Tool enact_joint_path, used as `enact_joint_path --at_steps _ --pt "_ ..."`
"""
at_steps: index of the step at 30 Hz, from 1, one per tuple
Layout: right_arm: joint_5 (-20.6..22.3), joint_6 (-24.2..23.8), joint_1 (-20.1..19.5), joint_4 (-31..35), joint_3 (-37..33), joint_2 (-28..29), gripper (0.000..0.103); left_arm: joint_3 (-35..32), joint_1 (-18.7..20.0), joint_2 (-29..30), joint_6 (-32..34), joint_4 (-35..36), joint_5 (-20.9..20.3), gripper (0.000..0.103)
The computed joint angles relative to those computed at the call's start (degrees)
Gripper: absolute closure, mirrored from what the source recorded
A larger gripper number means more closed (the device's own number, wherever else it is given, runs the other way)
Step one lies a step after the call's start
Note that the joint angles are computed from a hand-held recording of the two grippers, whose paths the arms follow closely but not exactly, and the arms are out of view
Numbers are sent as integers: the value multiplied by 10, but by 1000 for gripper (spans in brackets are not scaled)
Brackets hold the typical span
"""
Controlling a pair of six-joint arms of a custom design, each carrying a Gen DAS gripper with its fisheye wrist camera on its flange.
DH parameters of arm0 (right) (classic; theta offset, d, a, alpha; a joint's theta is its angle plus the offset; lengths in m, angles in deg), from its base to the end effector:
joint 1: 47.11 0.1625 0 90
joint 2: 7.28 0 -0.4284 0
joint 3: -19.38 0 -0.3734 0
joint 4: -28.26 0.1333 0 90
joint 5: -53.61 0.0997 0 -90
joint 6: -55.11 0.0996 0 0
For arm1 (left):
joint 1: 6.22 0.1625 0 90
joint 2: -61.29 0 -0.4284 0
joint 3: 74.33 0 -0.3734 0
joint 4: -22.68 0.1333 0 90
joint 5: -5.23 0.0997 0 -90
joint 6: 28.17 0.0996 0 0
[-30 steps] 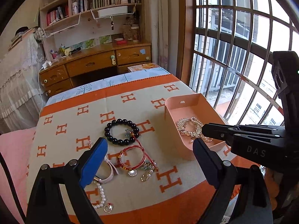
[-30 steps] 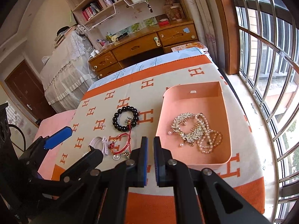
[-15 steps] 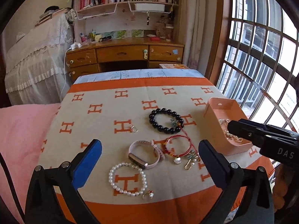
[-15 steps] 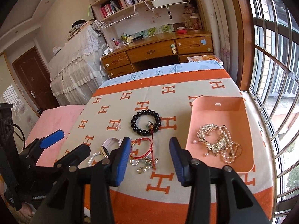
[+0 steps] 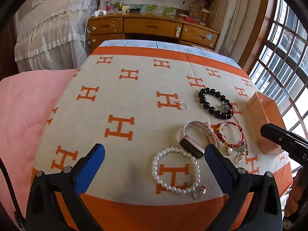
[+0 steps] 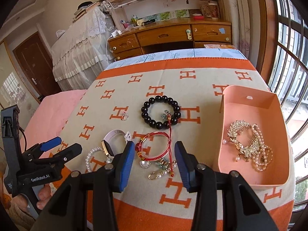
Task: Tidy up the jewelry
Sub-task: 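Withdraw both tools from the box toward the remaining jewelry, then grasp the pink watch band with the left tool while the right tool grasps the red string bracelet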
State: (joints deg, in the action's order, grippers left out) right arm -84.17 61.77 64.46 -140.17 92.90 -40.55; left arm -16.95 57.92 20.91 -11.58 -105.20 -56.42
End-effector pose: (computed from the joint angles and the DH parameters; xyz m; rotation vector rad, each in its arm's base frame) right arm 0.3358 -0.6876 0.1653 -0.0511 -2.3219 1.0185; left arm -0.1898 -0.8057 0.2845 0.8377 2.4950 -0.5365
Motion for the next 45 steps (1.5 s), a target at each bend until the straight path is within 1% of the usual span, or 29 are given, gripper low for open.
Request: enact_joint_path --at_steps 5,8,11,12,13,14,16,17,19,20,21,22,23,26,28,31,32,33,35,37,38,45 --pt "1 24 -12 52 -21 7 59 -48 7 27 -6 56 -26 1" --pt "0 38 -20 76 -35 14 60 -52 5 35 10 54 -30 1" --pt "-10 34 -23 91 -57 28 60 -58 1 46 30 47 -25 4" --pt "-13 35 -25 100 -65 33 61 -65 1 50 34 52 -26 5" --pt "-15 39 -27 109 -70 36 66 -75 1 57 36 60 -26 7" --pt "-13 45 -30 121 -75 37 70 -86 1 63 37 70 -27 10" --pt "-4 59 -36 144 -79 38 84 -109 1 77 40 93 -31 12" --pt "0 64 -39 151 -79 38 87 -117 1 82 41 99 -31 12" --pt "-2 56 -40 128 -72 38 93 -133 0 92 43 110 -29 17" --pt "3 53 -41 121 -68 36 93 -145 0 98 41 121 -28 22" --pt "7 51 -41 115 -64 34 94 -159 1 105 38 135 -29 28" --pt "6 48 -40 107 -61 34 94 -174 2 113 32 152 -28 31" --pt "5 44 -40 98 -58 34 94 -194 3 123 23 173 -27 36" --pt "15 33 -39 69 -48 30 94 -251 6 152 2 233 -24 45" --pt "16 24 -37 49 -42 29 94 -258 3 158 7 234 -15 47" --pt "21 17 -36 28 -35 26 94 -283 -1 172 8 257 -1 58" --pt "22 15 -35 24 -34 25 94 -285 -3 175 10 258 7 67" --pt "25 12 -35 18 -31 24 94 -289 -5 176 13 262 11 81" --pt "30 9 -34 4 -25 21 94 -308 -5 185 6 281 11 98" --pt "33 2 -32 -13 -17 19 94 -314 -4 187 -4 283 8 99" --pt "33 -2 -31 -24 -13 18 94 -307 -4 182 -8 275 3 99" --pt "40 -23 -22 -110 23 1 94 -216 -10 129 -9 181 -25 100"
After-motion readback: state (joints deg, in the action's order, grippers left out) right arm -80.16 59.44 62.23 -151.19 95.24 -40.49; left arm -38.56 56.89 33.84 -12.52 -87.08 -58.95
